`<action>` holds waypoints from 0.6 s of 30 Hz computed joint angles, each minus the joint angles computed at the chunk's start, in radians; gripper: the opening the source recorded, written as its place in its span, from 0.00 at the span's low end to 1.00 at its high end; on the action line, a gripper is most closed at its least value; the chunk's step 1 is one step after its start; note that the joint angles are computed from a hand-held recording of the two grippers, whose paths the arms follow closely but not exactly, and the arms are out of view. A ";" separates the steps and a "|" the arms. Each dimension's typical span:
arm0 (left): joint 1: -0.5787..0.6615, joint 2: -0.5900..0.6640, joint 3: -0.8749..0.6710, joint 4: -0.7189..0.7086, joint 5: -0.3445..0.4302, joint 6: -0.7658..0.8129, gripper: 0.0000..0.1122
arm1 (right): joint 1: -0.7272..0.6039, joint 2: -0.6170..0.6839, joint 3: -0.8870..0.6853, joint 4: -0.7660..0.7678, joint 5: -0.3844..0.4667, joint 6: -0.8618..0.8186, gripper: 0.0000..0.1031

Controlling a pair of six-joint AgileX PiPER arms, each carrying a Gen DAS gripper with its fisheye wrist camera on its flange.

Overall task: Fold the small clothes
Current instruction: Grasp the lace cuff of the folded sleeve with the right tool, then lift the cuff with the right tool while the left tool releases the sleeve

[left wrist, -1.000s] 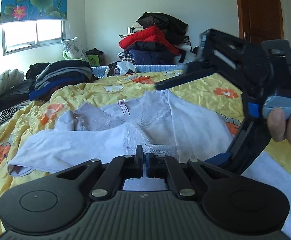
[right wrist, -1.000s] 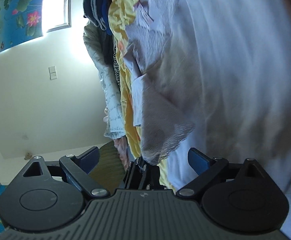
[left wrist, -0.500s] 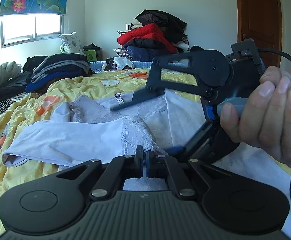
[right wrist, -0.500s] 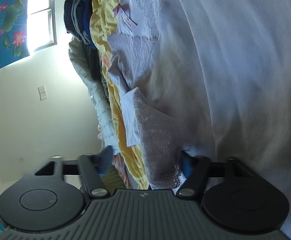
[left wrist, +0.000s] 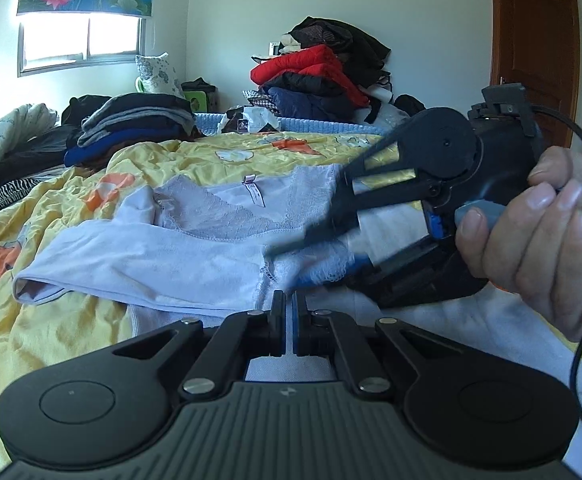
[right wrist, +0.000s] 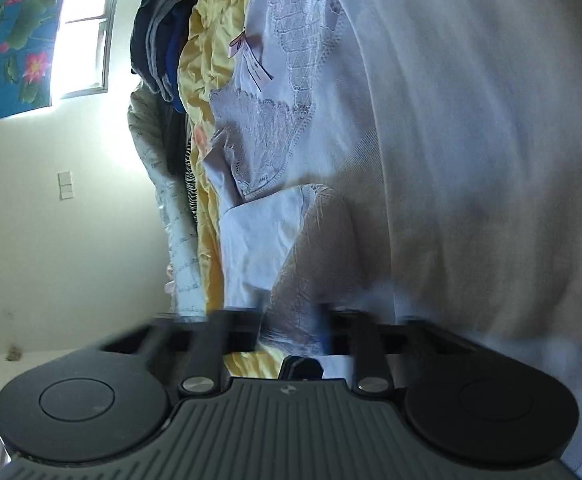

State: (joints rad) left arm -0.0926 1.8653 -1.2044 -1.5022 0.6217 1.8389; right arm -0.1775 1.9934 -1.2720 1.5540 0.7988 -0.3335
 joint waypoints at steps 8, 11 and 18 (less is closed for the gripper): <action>0.065 0.025 -0.084 0.134 0.046 -0.397 0.03 | 0.022 -0.097 0.064 -0.037 -0.159 -0.061 0.10; 0.099 0.099 -0.193 0.177 0.079 -0.697 0.04 | 0.016 -0.153 0.092 -0.005 -0.186 -0.145 0.10; 0.140 0.180 -0.339 0.177 0.152 -1.130 0.84 | -0.052 -0.319 0.212 0.103 -0.114 -0.301 0.10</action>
State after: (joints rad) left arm 0.0478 2.0455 -1.5429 -1.3254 0.7737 0.7087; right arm -0.2291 1.6740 -1.0604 1.6567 0.6852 -0.6341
